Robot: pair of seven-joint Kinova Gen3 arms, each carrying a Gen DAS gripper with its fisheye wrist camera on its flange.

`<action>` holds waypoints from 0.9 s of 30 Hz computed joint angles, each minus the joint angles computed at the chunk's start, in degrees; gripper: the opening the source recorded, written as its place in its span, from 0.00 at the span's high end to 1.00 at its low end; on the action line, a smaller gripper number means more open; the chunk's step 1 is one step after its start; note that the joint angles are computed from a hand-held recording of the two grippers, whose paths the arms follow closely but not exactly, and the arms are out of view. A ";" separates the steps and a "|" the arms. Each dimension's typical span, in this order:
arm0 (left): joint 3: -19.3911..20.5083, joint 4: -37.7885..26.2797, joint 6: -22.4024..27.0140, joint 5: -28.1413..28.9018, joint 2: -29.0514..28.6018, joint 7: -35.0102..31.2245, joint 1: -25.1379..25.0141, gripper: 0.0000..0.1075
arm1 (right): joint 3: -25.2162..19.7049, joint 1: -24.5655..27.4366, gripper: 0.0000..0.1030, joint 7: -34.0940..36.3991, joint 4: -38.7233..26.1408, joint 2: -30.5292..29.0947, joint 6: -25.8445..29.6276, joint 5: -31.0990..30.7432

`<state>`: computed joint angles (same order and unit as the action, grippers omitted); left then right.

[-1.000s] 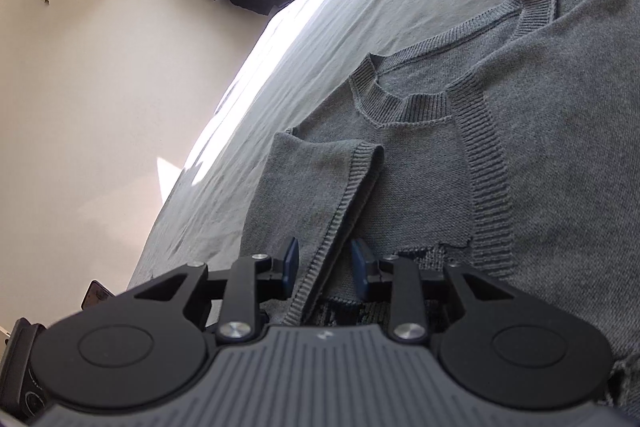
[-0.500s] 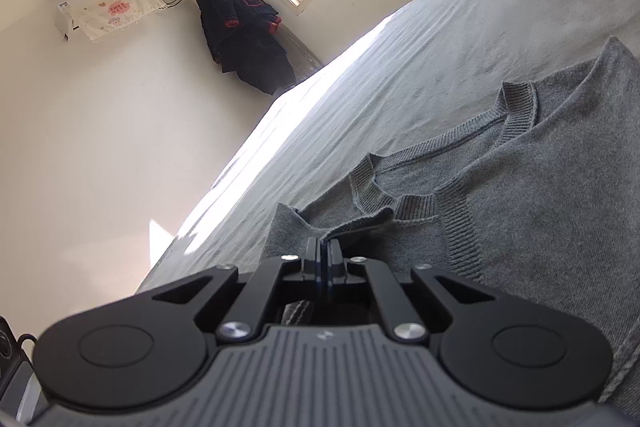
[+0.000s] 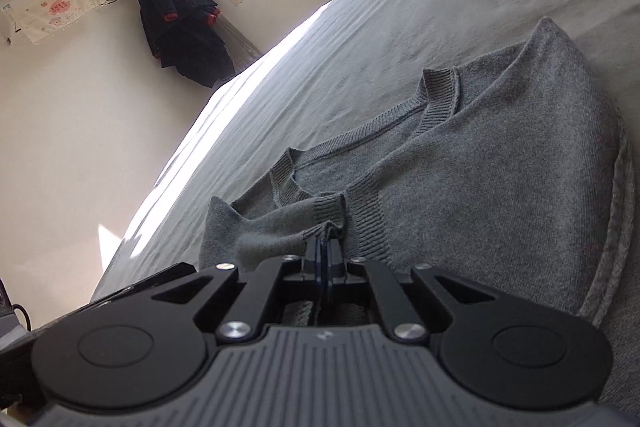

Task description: Fold clothes

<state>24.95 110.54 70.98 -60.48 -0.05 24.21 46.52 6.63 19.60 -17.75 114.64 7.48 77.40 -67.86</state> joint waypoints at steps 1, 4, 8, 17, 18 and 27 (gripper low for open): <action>-1.11 1.03 -1.93 0.01 -0.61 0.94 -1.02 0.87 | 0.06 0.23 0.96 0.78 0.09 0.04 0.49 -0.37; -2.90 3.39 -5.66 -0.59 -1.24 4.05 -4.59 0.87 | -0.06 -0.18 0.96 0.63 -0.05 -0.06 -0.38 0.63; -4.34 4.93 -8.28 0.31 -0.92 7.42 -7.94 0.87 | -0.21 -0.58 0.96 0.06 -0.59 0.18 -1.27 2.32; -2.20 6.45 -5.73 -1.52 -0.70 10.19 -7.04 0.87 | -0.84 1.47 0.88 -1.52 -1.21 4.00 2.67 -0.83; -2.38 6.80 -6.03 -1.80 -0.80 10.46 -7.02 0.87 | -0.95 1.74 0.88 -1.19 -0.91 4.40 3.02 -1.48; -1.70 7.78 -0.75 -6.02 3.40 16.86 -3.48 0.86 | -1.05 4.75 0.58 0.31 1.67 5.98 6.87 -6.34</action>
<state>23.25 118.33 70.24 -66.50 3.35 41.07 43.04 5.58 24.34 -17.44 116.30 13.47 84.27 -74.19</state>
